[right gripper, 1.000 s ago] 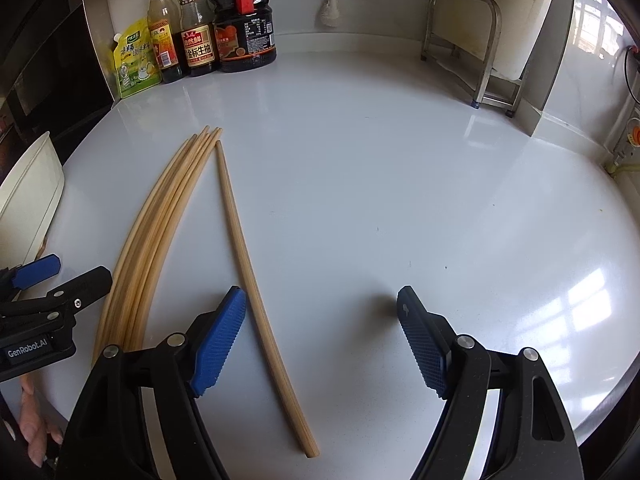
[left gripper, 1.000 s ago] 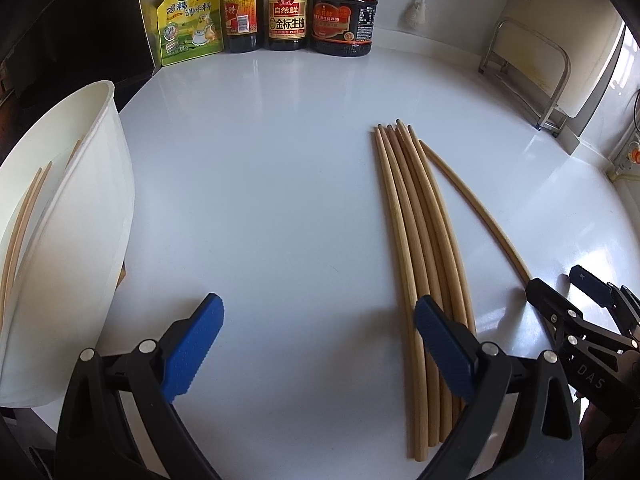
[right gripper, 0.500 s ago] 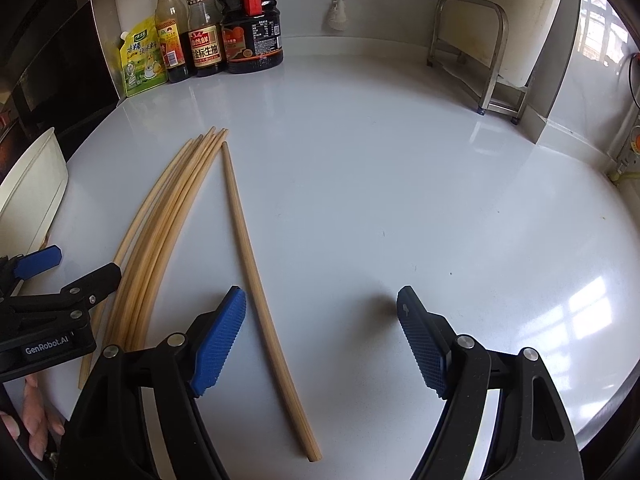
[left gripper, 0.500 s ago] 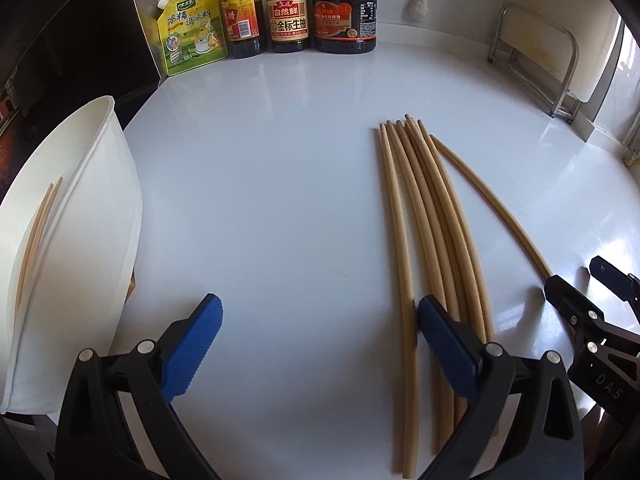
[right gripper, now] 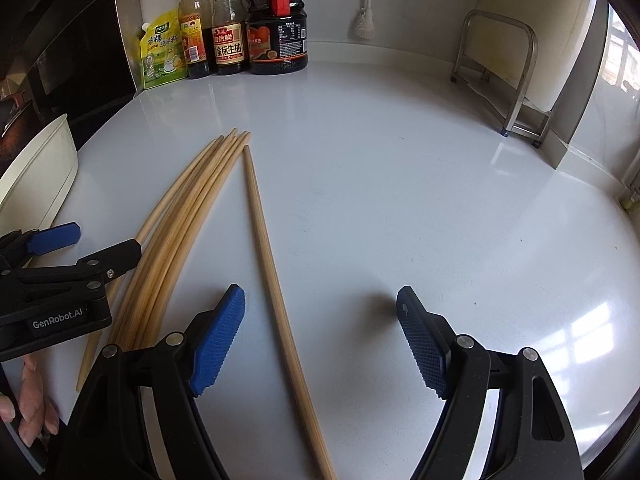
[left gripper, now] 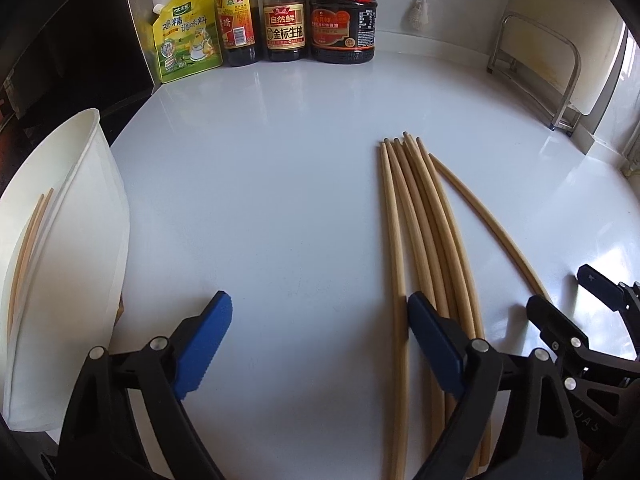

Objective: Organize utensils
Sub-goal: 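Lower both open tools around chopsticks at the edge of the pile, then close the left tool on one chopstick while the right tool grasps another chopstick, then carry the held chopsticks with both tools over the white basin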

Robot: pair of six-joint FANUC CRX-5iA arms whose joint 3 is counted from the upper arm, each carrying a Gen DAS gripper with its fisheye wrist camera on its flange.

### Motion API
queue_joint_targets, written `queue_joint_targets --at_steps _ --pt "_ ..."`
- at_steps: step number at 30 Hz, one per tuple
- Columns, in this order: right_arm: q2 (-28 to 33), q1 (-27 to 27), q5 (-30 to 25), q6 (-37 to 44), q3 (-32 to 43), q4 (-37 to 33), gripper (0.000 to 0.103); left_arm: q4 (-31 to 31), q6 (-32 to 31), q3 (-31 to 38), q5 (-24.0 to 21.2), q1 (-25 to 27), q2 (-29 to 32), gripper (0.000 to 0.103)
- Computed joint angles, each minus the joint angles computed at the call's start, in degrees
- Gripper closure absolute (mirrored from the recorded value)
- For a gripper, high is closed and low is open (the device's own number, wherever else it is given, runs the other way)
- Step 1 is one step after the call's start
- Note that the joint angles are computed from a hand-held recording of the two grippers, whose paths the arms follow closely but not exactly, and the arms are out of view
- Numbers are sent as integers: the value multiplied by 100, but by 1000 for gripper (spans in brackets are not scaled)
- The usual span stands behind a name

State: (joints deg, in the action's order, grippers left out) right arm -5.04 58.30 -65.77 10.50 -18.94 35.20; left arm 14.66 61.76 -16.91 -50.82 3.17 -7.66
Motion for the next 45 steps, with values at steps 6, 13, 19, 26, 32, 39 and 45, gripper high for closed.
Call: queue_joint_targets --at_steps 6,13,19,26,32,39,45 --pt "-2 52 111 174 10 39 49 170 -221 -131 30 28 -146 62" --pt "22 49 79 176 80 20 97 388 -599 -203 -195 14 -219 96" --pt "-402 -12 543 -443 -219 -193 97 952 -1016 -292 -656 293 -197 96" --pt "-684 215 695 -1118 -441 -14 97 1264 -1176 -340 -1066 546 -282 96" --pt "-673 393 613 -1352 -382 150 97 1536 -1409 -380 -1226 720 -441 96" --pt "-576 539 370 -1500 -186 217 97 1774 -1614 -384 -1445 899 -477 96" --pt "-507 691 274 -1612 -34 439 97 1949 -1791 -321 -1630 1074 -533 96"
